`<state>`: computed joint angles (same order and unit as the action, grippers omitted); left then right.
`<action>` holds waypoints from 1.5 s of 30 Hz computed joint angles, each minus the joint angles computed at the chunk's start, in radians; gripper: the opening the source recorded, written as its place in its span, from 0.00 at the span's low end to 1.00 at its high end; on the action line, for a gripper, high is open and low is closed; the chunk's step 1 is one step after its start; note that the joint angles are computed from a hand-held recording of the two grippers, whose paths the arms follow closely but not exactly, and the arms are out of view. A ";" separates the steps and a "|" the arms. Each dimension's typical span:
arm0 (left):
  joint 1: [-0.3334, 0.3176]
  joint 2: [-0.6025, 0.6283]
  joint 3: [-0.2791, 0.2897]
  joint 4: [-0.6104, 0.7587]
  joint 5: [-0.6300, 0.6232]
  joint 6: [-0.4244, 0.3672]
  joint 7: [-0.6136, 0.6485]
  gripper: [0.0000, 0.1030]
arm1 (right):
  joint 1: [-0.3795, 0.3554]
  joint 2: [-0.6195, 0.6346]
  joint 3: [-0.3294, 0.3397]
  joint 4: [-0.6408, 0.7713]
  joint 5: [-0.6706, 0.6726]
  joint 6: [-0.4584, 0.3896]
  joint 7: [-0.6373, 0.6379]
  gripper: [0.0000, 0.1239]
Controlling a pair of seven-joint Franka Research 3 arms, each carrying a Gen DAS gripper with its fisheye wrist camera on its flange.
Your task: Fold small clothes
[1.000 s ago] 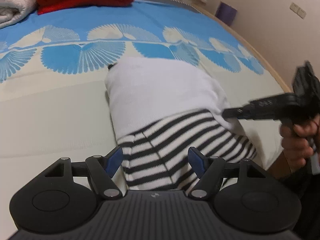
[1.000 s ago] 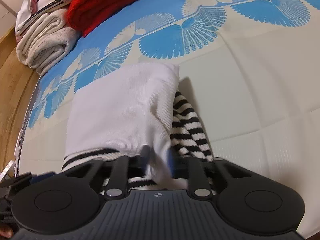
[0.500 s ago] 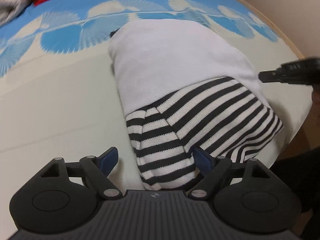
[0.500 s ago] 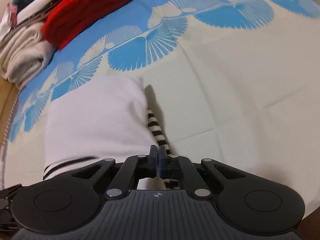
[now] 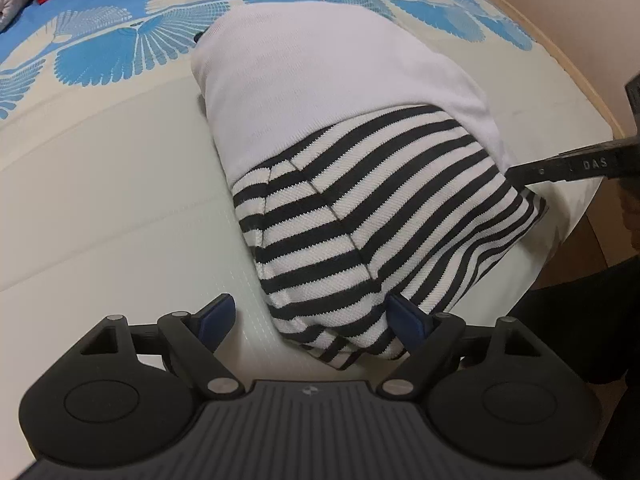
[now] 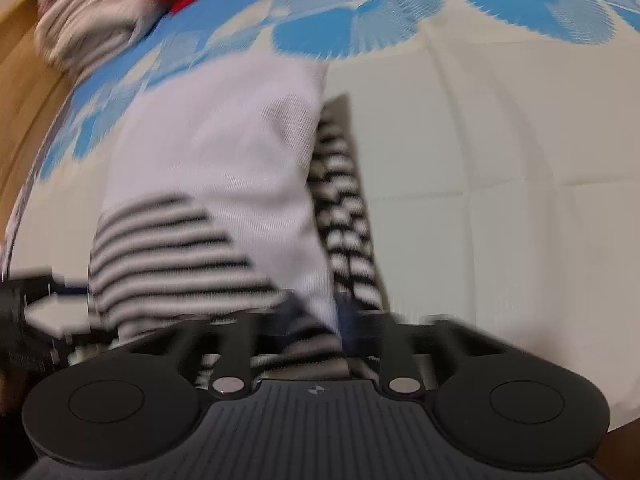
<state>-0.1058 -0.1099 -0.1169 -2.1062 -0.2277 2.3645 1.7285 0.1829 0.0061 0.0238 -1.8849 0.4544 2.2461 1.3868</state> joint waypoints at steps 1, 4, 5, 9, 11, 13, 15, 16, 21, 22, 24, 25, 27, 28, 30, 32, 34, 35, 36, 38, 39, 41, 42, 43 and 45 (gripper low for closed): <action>0.000 -0.002 -0.001 0.001 0.004 -0.002 -0.005 0.85 | 0.000 -0.012 0.000 -0.015 0.010 0.013 -0.017 0.04; -0.002 -0.009 0.006 -0.007 -0.032 0.010 0.024 0.85 | 0.003 -0.054 0.002 -0.070 -0.016 0.103 -0.031 0.03; -0.003 -0.009 0.007 -0.011 -0.039 0.013 0.029 0.85 | 0.001 -0.061 0.004 -0.084 -0.058 0.133 0.005 0.02; -0.004 0.006 -0.004 -0.008 0.010 0.009 0.026 0.86 | -0.003 -0.050 -0.003 -0.072 -0.072 0.092 0.050 0.02; -0.002 0.004 -0.003 0.000 0.009 -0.005 0.014 0.85 | 0.003 -0.047 0.005 -0.066 -0.132 0.072 0.047 0.03; 0.001 0.008 0.004 0.027 -0.010 -0.051 0.022 0.85 | 0.011 -0.049 0.013 -0.064 -0.175 0.068 0.043 0.04; 0.012 0.028 0.016 0.078 -0.024 -0.115 0.057 0.85 | 0.017 -0.058 0.021 -0.073 -0.241 0.118 0.099 0.06; 0.022 0.037 0.020 0.099 -0.027 -0.127 0.065 0.85 | 0.018 -0.068 0.019 -0.089 -0.230 0.168 0.100 0.08; 0.085 0.112 0.042 0.214 -0.145 -0.109 0.037 0.85 | 0.019 -0.072 0.009 -0.109 -0.103 0.333 0.128 0.33; 0.097 0.129 0.041 0.229 -0.175 -0.099 0.011 0.85 | 0.022 -0.060 0.011 -0.096 -0.096 0.333 0.132 0.34; 0.121 0.163 0.036 0.242 -0.266 -0.062 -0.032 0.85 | 0.032 -0.024 0.016 -0.060 -0.059 0.325 0.116 0.36; 0.132 0.183 0.031 0.250 -0.312 -0.055 -0.052 0.85 | 0.035 -0.006 0.018 -0.040 -0.048 0.316 0.113 0.39; 0.154 0.221 0.018 0.259 -0.393 -0.053 -0.080 0.85 | 0.041 0.032 0.022 0.002 -0.055 0.293 0.137 0.41; 0.160 0.240 0.011 0.268 -0.402 -0.060 -0.098 0.85 | 0.042 0.053 0.022 0.025 -0.066 0.274 0.159 0.41; 0.166 0.274 -0.005 0.295 -0.383 -0.064 -0.121 0.85 | 0.045 0.094 0.019 0.071 -0.102 0.222 0.222 0.41; 0.175 0.304 -0.025 0.323 -0.398 -0.060 -0.100 0.85 | 0.043 0.131 0.017 0.116 -0.107 0.168 0.255 0.41; 0.185 0.322 -0.043 0.325 -0.436 -0.051 -0.095 0.85 | 0.042 0.149 0.018 0.132 -0.103 0.170 0.260 0.34; 0.189 0.337 -0.051 0.334 -0.455 -0.051 -0.098 0.85 | 0.038 0.153 0.021 0.133 -0.086 0.172 0.246 0.22; 0.192 0.348 -0.058 0.337 -0.471 -0.043 -0.095 0.85 | 0.032 0.158 0.026 0.138 -0.055 0.166 0.224 0.09; 0.185 0.359 -0.069 0.339 -0.458 -0.003 -0.084 0.83 | 0.033 0.162 0.029 0.143 -0.045 0.166 0.210 0.06; 0.179 0.364 -0.073 0.343 -0.437 0.018 -0.077 0.81 | 0.037 0.163 0.028 0.143 -0.054 0.165 0.213 0.05; 0.171 0.363 -0.081 0.344 -0.403 0.058 -0.062 0.59 | 0.042 0.167 0.026 0.148 -0.064 0.168 0.238 0.05; 0.169 0.358 -0.085 0.343 -0.394 0.079 -0.052 0.53 | 0.047 0.166 0.024 0.147 -0.076 0.173 0.252 0.04; 0.172 0.355 -0.088 0.348 -0.389 0.093 -0.031 0.46 | 0.050 0.167 0.023 0.148 -0.088 0.178 0.266 0.04; 0.177 0.340 -0.098 0.354 -0.401 0.134 0.020 0.44 | 0.053 0.173 0.023 0.153 -0.089 0.195 0.292 0.04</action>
